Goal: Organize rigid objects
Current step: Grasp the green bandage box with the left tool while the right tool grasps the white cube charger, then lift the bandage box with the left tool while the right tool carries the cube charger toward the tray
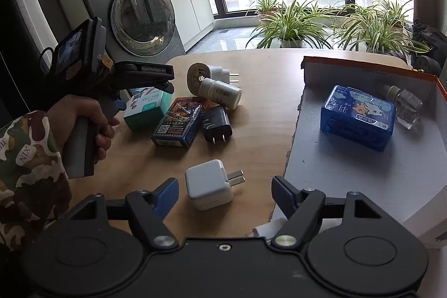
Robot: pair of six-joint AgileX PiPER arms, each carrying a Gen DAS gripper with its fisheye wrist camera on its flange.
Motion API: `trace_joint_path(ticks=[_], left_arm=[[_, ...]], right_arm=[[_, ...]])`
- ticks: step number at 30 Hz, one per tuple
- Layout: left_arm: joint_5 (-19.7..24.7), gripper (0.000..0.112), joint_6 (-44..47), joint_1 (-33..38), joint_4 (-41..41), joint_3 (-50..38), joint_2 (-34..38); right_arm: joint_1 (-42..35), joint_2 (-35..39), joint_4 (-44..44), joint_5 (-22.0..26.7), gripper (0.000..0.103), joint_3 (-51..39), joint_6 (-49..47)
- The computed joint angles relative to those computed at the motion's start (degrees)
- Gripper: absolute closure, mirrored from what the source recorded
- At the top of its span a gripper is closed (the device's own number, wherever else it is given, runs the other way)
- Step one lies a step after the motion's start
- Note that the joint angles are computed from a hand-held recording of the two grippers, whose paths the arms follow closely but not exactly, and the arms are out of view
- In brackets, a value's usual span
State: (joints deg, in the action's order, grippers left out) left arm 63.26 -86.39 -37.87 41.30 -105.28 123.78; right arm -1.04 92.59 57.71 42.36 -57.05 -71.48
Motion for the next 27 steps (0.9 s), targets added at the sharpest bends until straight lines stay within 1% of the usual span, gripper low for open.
trace_joint_path(ticks=[2, 4, 5, 6, 7, 11, 13, 16, 17, 22, 23, 24, 27], left_arm=[[-1.0, 0.010, 0.1, 0.5, -0.7, 1.2, -0.4], [-3.5, 0.023, -0.4, 1.0, -1.5, 3.7, -1.5], [-3.7, 0.026, -1.5, 0.5, 0.1, 4.9, -1.9], [-4.3, 0.035, -1.8, 0.1, 1.3, 5.9, -2.5], [-4.6, 0.039, -1.7, -0.3, 1.6, 6.6, -3.0], [-5.5, 0.041, -4.1, -1.9, 4.1, 10.9, -6.0], [-5.8, 0.041, -6.0, -2.9, 5.4, 13.4, -7.9], [-5.9, 0.041, -8.1, -5.0, 7.7, 17.2, -10.6], [-5.6, 0.041, -9.0, -5.9, 8.4, 18.3, -11.4], [-3.7, 0.041, -13.6, -9.7, 11.2, 22.5, -14.8], [-3.4, 0.041, -14.4, -10.4, 11.5, 23.2, -15.4], [-3.2, 0.041, -15.4, -11.1, 11.9, 23.8, -16.0], [-2.6, 0.041, -15.9, -12.6, 12.1, 24.1, -16.5]], right_arm=[[0.5, 0.9, -1.7, 0.7, 0.016, -1.1, 1.6], [1.2, 1.3, -3.4, 0.5, 0.016, -1.7, 3.2], [1.5, 1.5, -4.2, 0.5, 0.016, -2.1, 3.9], [1.9, 2.0, -5.2, 0.9, 0.016, -2.8, 4.7], [2.3, 2.3, -5.8, 1.0, 0.016, -3.2, 5.3], [5.2, 4.3, -10.8, 1.0, 0.015, -6.2, 10.0], [6.7, 6.0, -14.5, 1.4, 0.015, -8.5, 14.0], [9.3, 7.4, -18.4, -0.7, 0.015, -10.0, 17.2], [10.0, 8.0, -19.6, -0.7, 0.015, -10.9, 18.5], [10.5, 10.9, -18.7, 0.3, 0.016, -13.3, 18.5], [10.5, 10.8, -18.2, -0.1, 0.025, -13.0, 18.1], [10.6, 10.4, -17.9, -0.9, 0.029, -12.5, 17.9], [10.2, 9.3, -17.1, -0.6, 0.029, -11.4, 16.8]])
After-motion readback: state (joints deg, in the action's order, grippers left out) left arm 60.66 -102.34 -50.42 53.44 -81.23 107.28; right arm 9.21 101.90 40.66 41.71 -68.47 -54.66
